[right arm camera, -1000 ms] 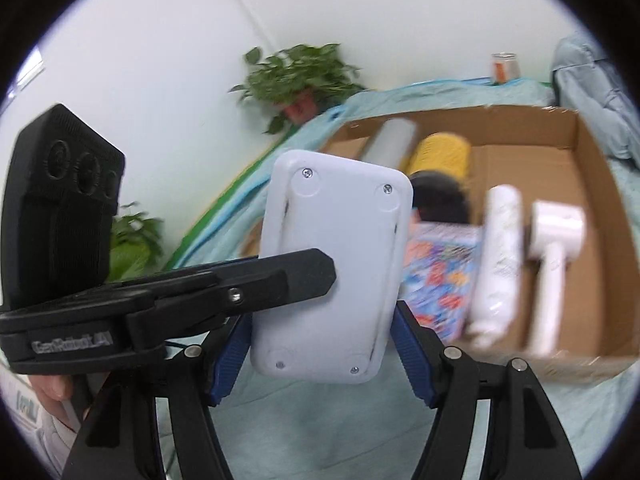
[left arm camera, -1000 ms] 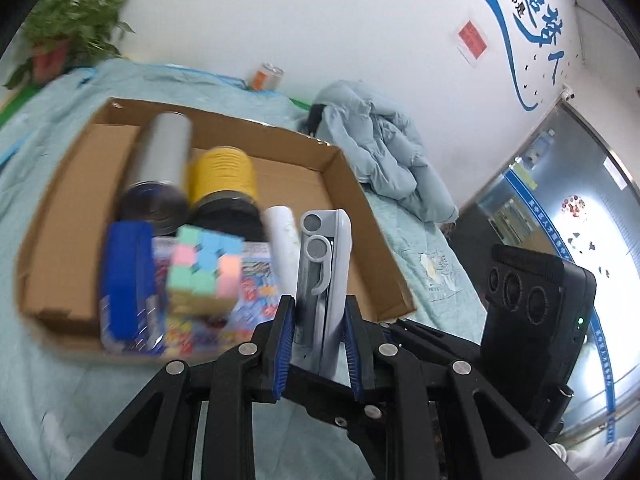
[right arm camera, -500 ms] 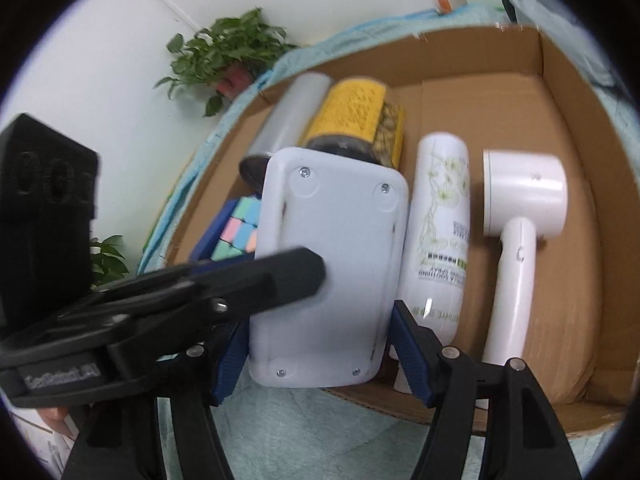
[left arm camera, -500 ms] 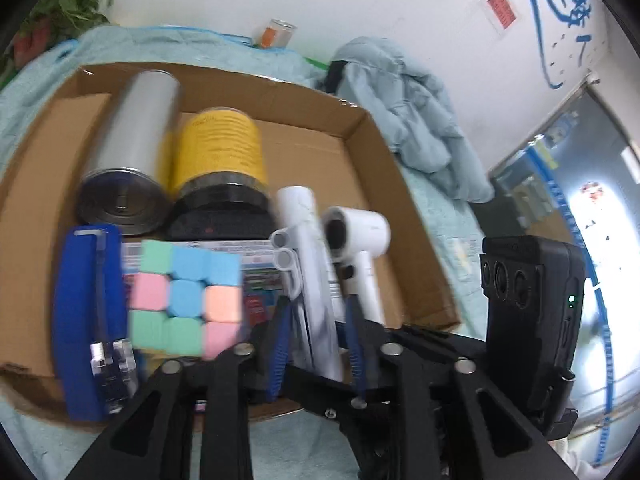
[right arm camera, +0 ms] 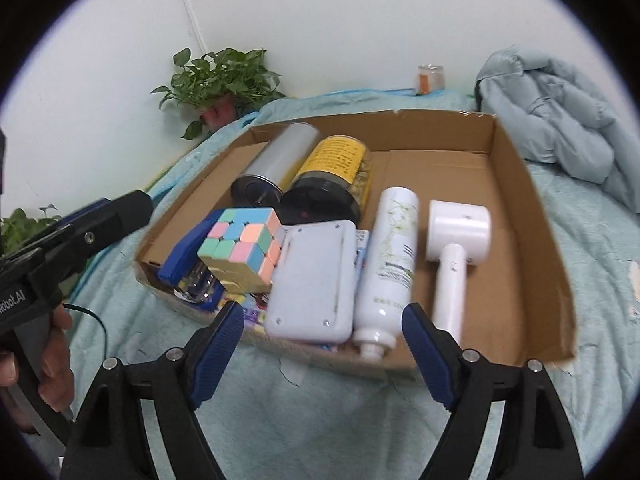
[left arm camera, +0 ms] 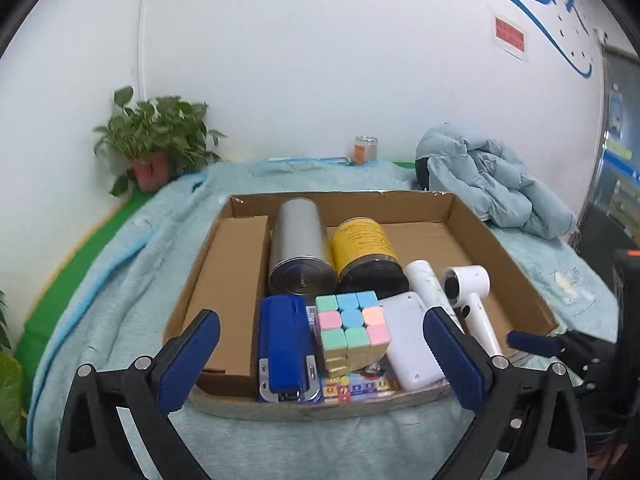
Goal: Organize rigid objects
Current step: 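Withdraw both grippers up away from the box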
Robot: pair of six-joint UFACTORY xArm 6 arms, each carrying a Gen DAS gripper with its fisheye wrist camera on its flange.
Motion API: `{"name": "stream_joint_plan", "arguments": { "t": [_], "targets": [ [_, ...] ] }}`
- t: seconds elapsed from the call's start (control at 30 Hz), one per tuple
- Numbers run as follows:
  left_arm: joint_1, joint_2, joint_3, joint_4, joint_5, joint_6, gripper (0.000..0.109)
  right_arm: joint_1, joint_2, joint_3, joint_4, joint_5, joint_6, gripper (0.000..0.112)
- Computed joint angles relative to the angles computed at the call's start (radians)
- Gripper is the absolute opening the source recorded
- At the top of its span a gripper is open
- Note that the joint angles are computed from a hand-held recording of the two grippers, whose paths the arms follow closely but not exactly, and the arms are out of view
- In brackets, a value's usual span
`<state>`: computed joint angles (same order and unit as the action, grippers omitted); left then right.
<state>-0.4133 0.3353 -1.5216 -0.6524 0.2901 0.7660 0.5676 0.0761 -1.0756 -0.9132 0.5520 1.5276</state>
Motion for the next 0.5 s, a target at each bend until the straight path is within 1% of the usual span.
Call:
{"name": "stream_joint_plan", "arguments": {
  "t": [0.03, 0.07, 0.13, 0.17, 0.23, 0.27, 0.4, 0.5],
  "targets": [
    [-0.006, -0.019, 0.039, -0.015, -0.030, 0.022, 0.102, 0.013, -0.008, 0.009, -0.015, 0.030, 0.032, 0.081],
    [-0.010, -0.039, 0.073, -0.036, -0.042, 0.038, 0.102, 0.021, -0.008, 0.009, -0.021, 0.048, 0.050, 0.081],
    [-0.011, -0.062, 0.107, -0.085, -0.029, 0.065, 0.102, 0.048, -0.022, 0.022, -0.054, 0.101, 0.092, 0.081],
    [-0.011, -0.070, 0.118, -0.101, -0.023, 0.074, 0.102, 0.062, -0.021, 0.015, -0.059, 0.140, 0.089, 0.081],
    [-0.013, -0.084, 0.140, -0.098, -0.008, 0.045, 0.102, 0.096, -0.023, 0.003, -0.078, 0.225, 0.094, 0.081],
    [-0.014, -0.086, 0.143, -0.091, -0.004, 0.034, 0.102, 0.105, -0.025, -0.001, -0.085, 0.249, 0.097, 0.081],
    [-0.019, -0.099, 0.156, -0.088, 0.001, 0.017, 0.102, 0.127, -0.036, -0.006, -0.097, 0.302, 0.108, 0.081],
    [-0.021, -0.110, 0.165, -0.097, 0.005, 0.019, 0.102, 0.131, -0.046, 0.000, -0.101, 0.312, 0.110, 0.081]
  ]
}}
